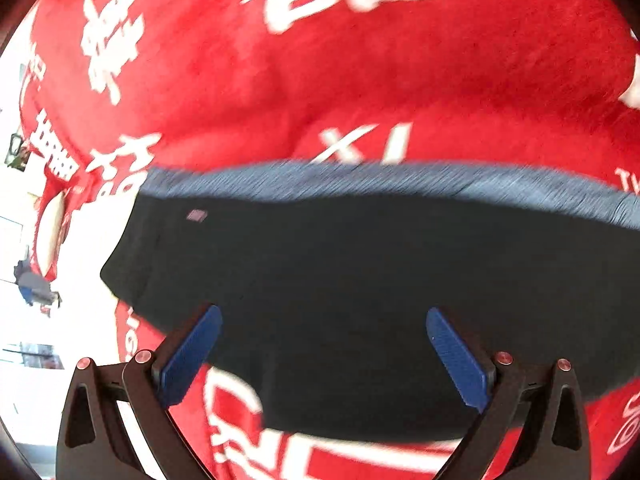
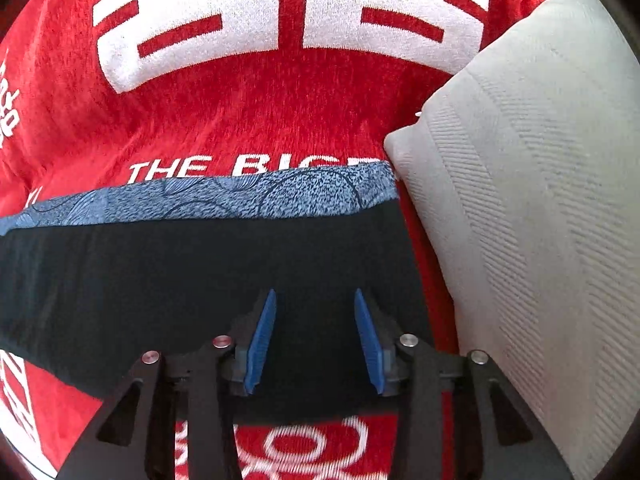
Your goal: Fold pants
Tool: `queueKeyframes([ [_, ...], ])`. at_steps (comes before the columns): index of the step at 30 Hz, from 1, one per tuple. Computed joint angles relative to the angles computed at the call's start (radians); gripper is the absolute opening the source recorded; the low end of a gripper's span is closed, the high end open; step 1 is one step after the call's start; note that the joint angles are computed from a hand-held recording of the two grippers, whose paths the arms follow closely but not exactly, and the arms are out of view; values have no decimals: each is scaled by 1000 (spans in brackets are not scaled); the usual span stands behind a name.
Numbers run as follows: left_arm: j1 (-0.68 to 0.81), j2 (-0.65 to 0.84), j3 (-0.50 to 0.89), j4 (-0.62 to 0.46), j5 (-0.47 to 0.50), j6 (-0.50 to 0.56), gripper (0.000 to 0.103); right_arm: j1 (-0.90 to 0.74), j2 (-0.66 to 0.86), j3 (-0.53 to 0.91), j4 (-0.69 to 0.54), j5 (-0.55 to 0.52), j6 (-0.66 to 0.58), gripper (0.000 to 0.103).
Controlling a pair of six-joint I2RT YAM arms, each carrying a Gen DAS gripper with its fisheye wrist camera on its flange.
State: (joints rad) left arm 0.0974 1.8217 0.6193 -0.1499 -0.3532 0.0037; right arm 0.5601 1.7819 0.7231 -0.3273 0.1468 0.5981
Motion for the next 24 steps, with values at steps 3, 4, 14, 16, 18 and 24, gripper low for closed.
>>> queueKeyframes([
  [3,108,-53,-75,43,20,91,103,53,-131,-39,-30,-62,78,51],
  [4,151,-52,-82,61,29,129,103,80,-158,-46,-31,-85,105,53],
  [14,461,64,-34,172,202,427,103,459,110,166,318,-365,612,70],
  [16,512,108,4,173,239,478,103,522,244,263,439,-371,709,70],
  [18,559,174,57,170,268,523,103,564,331,360,466,-364,768,68],
  [24,640,317,167,138,329,587,103,620,576,633,521,-397,891,55],
])
